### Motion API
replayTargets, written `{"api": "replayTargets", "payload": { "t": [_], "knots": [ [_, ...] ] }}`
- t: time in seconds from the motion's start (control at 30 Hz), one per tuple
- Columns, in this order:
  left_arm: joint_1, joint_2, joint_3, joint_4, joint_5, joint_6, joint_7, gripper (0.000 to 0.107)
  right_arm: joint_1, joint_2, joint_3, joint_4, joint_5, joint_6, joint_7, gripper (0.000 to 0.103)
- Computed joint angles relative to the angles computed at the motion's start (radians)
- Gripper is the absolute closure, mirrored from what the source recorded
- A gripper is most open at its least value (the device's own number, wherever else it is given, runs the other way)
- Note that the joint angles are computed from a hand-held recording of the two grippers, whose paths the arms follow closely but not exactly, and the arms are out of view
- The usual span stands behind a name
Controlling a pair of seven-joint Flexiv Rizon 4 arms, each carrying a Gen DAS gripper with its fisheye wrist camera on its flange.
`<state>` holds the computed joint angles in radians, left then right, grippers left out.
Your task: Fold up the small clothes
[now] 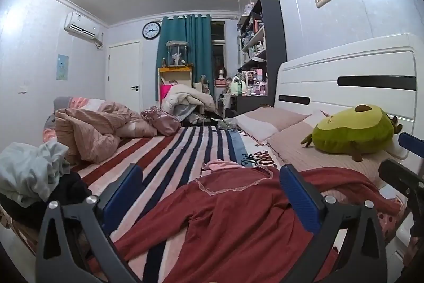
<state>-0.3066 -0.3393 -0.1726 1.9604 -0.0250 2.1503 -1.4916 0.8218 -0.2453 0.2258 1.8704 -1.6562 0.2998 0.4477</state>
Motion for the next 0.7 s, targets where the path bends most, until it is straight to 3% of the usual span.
{"api": "replayTargets", "payload": {
  "t": [0.27, 0.7],
  "knots": [
    [0.043, 0.004, -0.032, -0.009, 0.054, -0.026, -0.034, 0.005, -0.009, 0.015, 0.004, 0.017, -0.005, 0.007, 0.032, 0.0],
    [0.049, 0.006, -0.035, -0.017, 0.074, -0.036, -0.05, 0.005, -0.015, 0.017, 0.008, 0.018, -0.011, 0.027, 0.073, 0.0]
  ]
}}
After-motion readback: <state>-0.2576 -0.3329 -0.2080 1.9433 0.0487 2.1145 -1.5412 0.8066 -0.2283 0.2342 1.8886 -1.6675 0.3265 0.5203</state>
